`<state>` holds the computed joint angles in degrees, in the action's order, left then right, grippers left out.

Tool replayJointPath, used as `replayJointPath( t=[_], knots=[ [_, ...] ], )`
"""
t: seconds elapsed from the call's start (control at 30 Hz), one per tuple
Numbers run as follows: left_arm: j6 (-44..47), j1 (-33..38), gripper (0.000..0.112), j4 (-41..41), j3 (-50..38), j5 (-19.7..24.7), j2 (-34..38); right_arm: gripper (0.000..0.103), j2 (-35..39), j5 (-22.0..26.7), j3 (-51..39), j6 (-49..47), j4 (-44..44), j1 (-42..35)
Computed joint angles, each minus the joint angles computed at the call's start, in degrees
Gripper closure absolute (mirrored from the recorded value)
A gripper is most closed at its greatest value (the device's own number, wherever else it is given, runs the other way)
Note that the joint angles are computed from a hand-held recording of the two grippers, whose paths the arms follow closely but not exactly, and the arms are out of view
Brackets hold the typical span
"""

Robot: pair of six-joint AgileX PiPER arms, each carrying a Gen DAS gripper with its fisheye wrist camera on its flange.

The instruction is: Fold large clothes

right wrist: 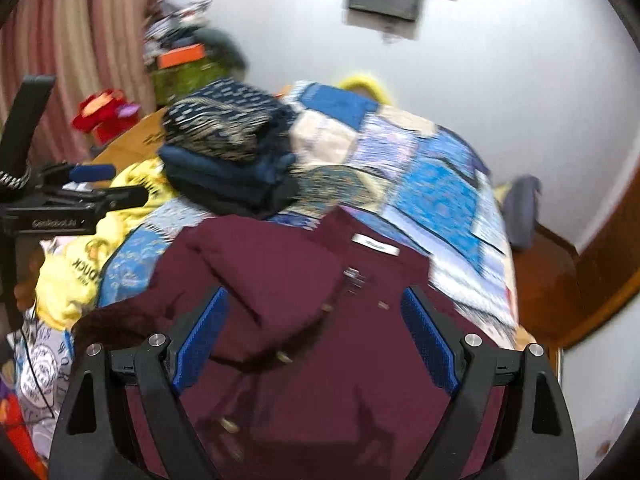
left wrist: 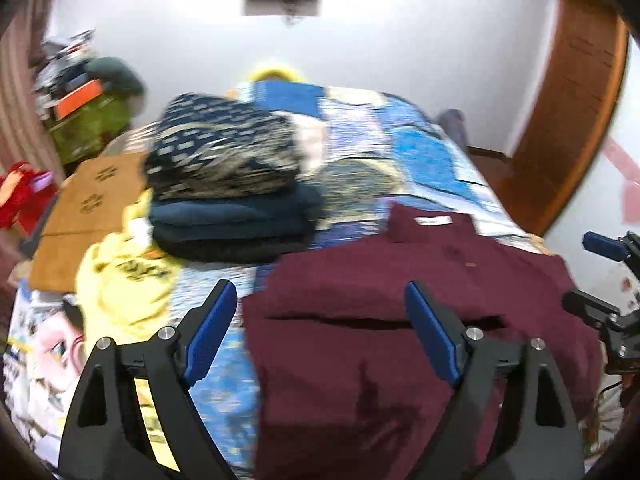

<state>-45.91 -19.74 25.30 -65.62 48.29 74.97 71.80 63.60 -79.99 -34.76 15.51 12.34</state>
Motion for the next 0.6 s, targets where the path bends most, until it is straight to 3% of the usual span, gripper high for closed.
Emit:
replayJointPath(
  t=[0.2,0.53,0.6],
  knots=[
    [7.04,10.2,0.027,-5.46,8.11,-3.77,-3.21,0.017,9.79,-0.8,-4.19,9.0,-11.68,16.58],
    [17.76,19.72,0.027,-15.52,16.81,-11.03,-2.93,0.02,26.5,3.02,-9.07,13.74,-28.93,31.0],
    [18.36,20.16,0.027,-16.07,17.94,-12.37,-1.85,0.031,28.78,3.76,-9.82,13.68,-30.96,31.24]
  ],
)
